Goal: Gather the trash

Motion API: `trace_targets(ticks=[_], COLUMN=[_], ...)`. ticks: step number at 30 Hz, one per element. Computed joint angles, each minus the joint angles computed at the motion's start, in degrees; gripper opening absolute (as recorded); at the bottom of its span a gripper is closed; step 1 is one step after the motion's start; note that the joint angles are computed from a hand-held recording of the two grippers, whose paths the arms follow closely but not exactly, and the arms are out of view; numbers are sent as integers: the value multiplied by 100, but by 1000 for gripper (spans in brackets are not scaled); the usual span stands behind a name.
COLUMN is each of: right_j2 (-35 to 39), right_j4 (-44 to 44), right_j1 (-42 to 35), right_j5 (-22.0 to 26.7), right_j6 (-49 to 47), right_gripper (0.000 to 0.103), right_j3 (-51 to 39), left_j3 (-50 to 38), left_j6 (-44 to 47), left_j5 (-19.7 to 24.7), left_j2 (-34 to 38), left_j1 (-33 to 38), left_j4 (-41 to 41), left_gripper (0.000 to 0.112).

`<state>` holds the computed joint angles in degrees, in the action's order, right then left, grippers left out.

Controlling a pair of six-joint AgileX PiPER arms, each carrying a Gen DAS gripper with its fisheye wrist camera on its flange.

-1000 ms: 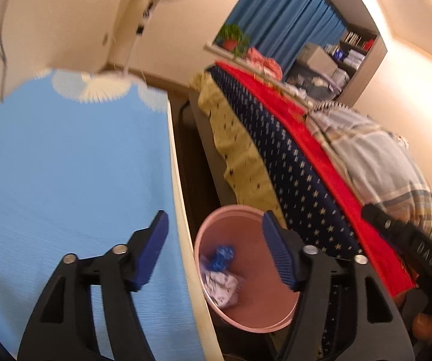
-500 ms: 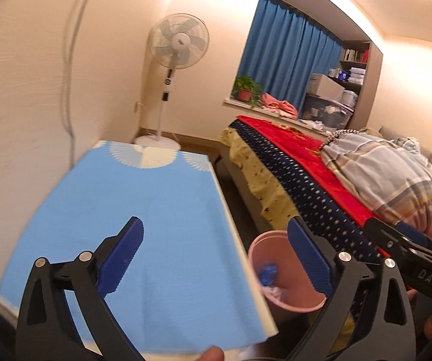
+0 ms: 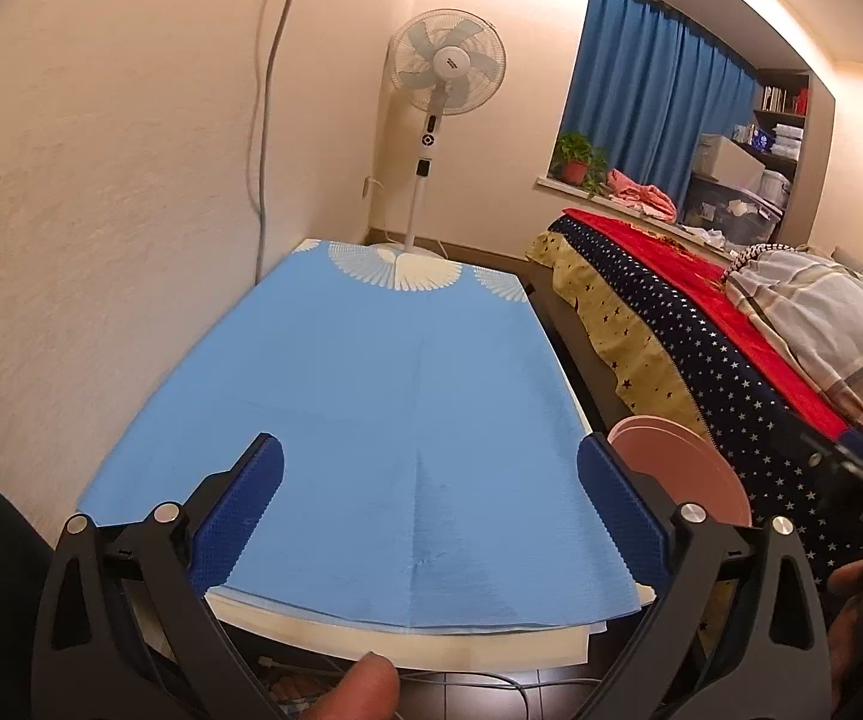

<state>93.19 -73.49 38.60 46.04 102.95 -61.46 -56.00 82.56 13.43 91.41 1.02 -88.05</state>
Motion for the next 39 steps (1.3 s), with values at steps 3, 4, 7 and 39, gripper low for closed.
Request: trace_targets(ticks=[3, 4, 7, 39], right_j2=[100, 122, 182, 128], right_j4=[4, 21, 58, 64], right_j1=[82, 104, 160, 139], right_j5=[105, 129, 193, 186], right_j6=[-49, -54, -51, -10], right_gripper=[98, 98, 98, 98], right_j3=[-83, -104, -157, -84], left_j3=[118, 152, 186, 375], left_j6=[303, 353, 379, 1104], left_j5=[121, 197, 292, 317], left_j2=[-42, -57, -60, -91], left_j1=[80, 139, 201, 99], left_j4=[-251, -275, -281, -799], left_gripper=[95, 95, 95, 95])
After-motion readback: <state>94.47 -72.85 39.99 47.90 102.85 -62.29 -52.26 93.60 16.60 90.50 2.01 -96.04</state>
